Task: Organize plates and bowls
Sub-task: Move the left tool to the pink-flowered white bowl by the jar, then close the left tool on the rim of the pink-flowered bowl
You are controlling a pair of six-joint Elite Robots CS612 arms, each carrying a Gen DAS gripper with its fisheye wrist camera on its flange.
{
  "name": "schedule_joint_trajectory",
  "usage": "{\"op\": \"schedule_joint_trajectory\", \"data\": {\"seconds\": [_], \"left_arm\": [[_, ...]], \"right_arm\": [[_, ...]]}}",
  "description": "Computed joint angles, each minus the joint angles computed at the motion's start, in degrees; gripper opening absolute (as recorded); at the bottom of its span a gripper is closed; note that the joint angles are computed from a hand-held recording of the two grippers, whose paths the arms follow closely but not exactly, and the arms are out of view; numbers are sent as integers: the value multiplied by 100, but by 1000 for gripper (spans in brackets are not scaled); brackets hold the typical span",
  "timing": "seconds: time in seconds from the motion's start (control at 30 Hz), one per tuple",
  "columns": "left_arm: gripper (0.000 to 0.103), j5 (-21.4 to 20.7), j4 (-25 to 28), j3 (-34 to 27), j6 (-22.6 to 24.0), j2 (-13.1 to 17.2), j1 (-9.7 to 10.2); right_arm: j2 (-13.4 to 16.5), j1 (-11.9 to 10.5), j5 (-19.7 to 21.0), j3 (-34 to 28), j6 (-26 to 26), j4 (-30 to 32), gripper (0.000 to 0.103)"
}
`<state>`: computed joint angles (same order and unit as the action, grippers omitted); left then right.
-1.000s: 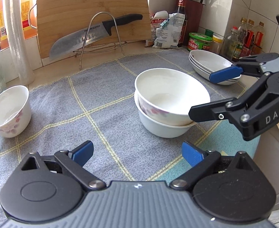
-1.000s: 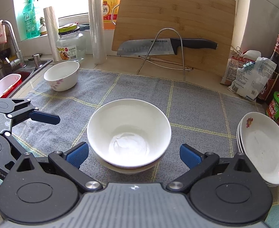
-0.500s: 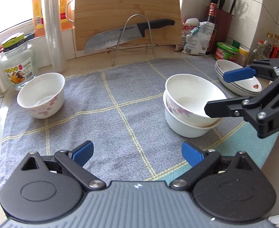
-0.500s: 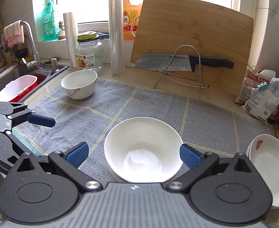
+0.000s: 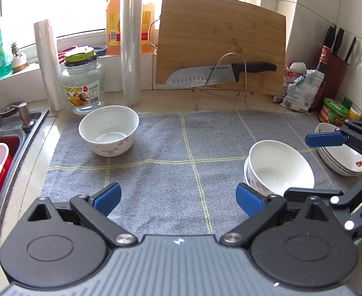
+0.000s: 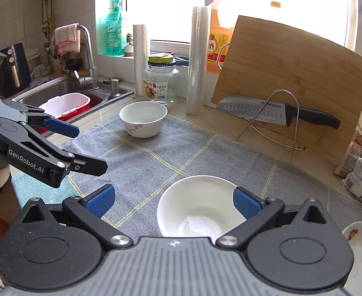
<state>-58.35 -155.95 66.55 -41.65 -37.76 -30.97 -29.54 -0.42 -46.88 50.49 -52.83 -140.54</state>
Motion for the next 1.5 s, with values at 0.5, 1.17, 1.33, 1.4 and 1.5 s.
{"op": "schedule_joint_trajectory", "data": {"seconds": [0.5,1.17,1.33,1.4,1.5], "left_arm": [[99,-115,-474,166,742,-104,497],[99,-1709,-133,-881,2124,605,1321],[99,-2059,-30,-1093,2283,747,1428],[99,-2203,31,-1182,2313,802,1465],[99,-2351,44,-1258,2377,856,1510]], "right_arm": [[116,421,-359,-83,663,-688,103],[775,1068,-1714,-1034,1388,-560,103],[974,1150,-1840,-1385,1445,-419,103],[1066,1181,-1895,-1546,1447,-336,103],[1184,1229,-1977,-1738,1427,-223,103]]}}
